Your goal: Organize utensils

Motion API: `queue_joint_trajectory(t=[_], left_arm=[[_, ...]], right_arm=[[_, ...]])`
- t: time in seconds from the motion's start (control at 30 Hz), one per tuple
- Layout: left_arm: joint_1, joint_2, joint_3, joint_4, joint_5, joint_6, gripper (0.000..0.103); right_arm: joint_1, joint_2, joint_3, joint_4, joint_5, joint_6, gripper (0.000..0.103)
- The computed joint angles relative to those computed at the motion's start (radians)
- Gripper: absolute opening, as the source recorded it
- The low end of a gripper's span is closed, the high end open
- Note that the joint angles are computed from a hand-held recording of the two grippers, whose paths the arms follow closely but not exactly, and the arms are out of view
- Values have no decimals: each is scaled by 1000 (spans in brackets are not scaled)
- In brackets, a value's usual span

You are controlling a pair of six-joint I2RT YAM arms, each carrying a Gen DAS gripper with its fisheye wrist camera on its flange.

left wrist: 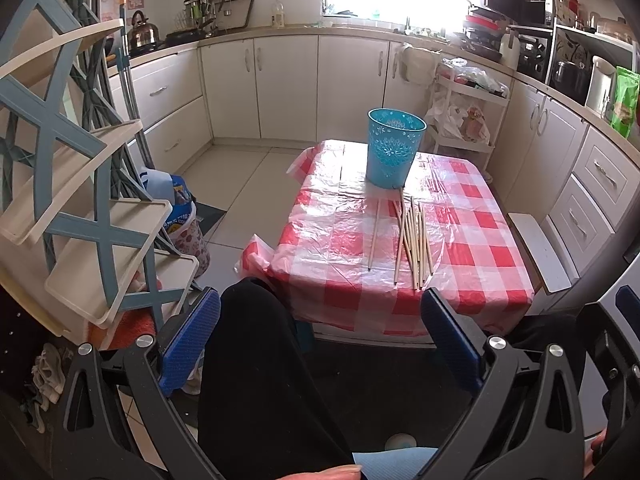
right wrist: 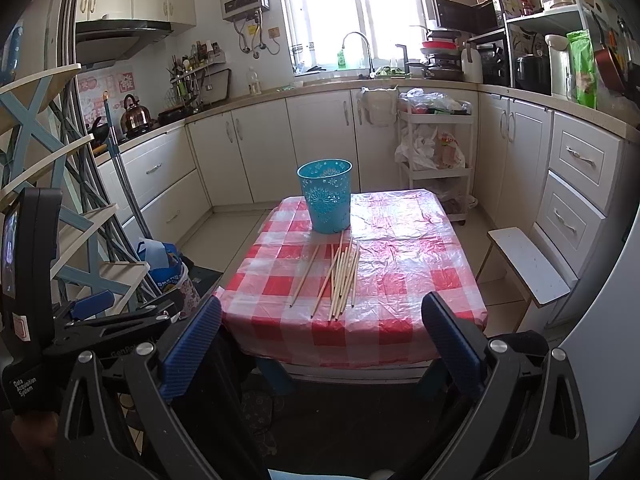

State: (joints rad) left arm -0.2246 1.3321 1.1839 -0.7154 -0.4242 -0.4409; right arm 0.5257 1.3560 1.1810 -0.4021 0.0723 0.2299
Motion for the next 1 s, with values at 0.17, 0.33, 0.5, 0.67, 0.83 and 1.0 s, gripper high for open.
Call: queue_joint_trajectory(t=[0.17, 0.33, 0.5, 0.67, 0.83, 1.0], left_arm=[[-10, -6, 1, 6, -10, 18, 97], [-29, -2, 12, -7, -2, 43, 97], [-25, -6, -7, -21, 52, 31, 97], [-33, -20, -51, 26, 76, 52, 97], [-21, 14, -40, 45, 82, 67, 97], [21, 69, -49, 148, 99, 107, 97]], right_arm=[[0, 1, 1, 0, 0, 1, 96], [9, 0, 2, 7, 17, 4, 96], [-4, -7, -3, 24, 25, 4, 96], [-26, 14, 3, 36, 17, 7, 96], [-61, 54, 12, 50, -6, 0, 96], [-122, 165, 55, 71, -57, -17, 96]])
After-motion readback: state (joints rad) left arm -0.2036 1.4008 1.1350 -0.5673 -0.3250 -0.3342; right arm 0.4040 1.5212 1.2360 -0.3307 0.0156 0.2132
